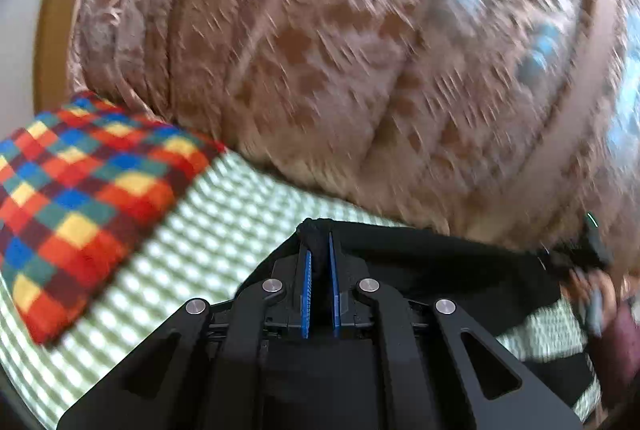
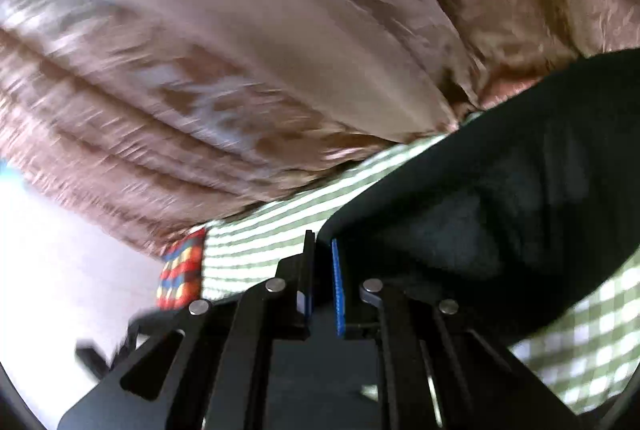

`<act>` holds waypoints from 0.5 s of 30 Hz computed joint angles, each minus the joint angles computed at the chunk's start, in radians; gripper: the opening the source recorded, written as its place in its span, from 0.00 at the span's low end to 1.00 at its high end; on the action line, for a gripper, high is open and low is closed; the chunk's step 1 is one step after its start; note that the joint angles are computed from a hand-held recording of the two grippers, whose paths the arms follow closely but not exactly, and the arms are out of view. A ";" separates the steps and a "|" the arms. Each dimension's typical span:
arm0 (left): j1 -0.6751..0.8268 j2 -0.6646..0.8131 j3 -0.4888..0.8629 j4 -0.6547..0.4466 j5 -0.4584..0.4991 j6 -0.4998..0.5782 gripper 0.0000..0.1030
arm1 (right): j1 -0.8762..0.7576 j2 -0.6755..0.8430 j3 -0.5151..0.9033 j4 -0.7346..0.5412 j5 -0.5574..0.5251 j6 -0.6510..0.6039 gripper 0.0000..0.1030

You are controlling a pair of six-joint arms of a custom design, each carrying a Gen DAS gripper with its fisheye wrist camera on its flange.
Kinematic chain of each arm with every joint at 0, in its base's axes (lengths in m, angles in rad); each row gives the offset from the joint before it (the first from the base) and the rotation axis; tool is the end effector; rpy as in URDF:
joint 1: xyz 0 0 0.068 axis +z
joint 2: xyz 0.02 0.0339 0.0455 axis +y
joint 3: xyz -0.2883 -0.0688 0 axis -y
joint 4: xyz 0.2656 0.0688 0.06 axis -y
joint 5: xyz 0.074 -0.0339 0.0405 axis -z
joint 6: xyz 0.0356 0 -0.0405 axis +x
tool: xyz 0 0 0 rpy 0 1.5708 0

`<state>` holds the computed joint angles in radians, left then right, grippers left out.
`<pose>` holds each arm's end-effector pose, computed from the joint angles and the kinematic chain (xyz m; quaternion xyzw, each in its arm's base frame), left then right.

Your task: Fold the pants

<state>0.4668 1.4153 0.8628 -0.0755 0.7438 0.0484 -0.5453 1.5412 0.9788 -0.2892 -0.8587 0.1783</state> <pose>0.2913 0.1198 0.2511 -0.0110 0.8462 -0.2053 0.4916 0.2980 -0.1493 0.2376 0.1642 0.8478 0.3247 0.3857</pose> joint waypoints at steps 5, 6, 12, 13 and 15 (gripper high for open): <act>0.064 -0.024 -0.024 -0.020 0.039 0.019 0.06 | -0.173 -0.257 -0.201 -0.277 -0.184 -0.370 0.07; 0.100 -0.042 -0.058 -0.050 0.063 0.063 0.06 | -0.222 -0.287 -0.238 -0.397 -0.210 -0.509 0.07; 0.305 -0.023 -0.185 -0.239 0.166 0.317 0.06 | -0.381 -0.337 -0.459 -0.666 -0.127 -0.943 0.07; 0.339 -0.003 -0.196 -0.278 0.168 0.367 0.06 | -0.399 -0.317 -0.488 -0.663 -0.110 -0.975 0.07; 0.389 0.037 -0.211 -0.336 0.161 0.442 0.07 | -0.417 -0.301 -0.559 -0.605 -0.067 -0.982 0.06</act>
<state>0.8558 1.4526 0.6516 -0.4113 0.9047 0.4904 -0.9620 1.2401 0.4195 -0.8940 -0.9253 -0.8035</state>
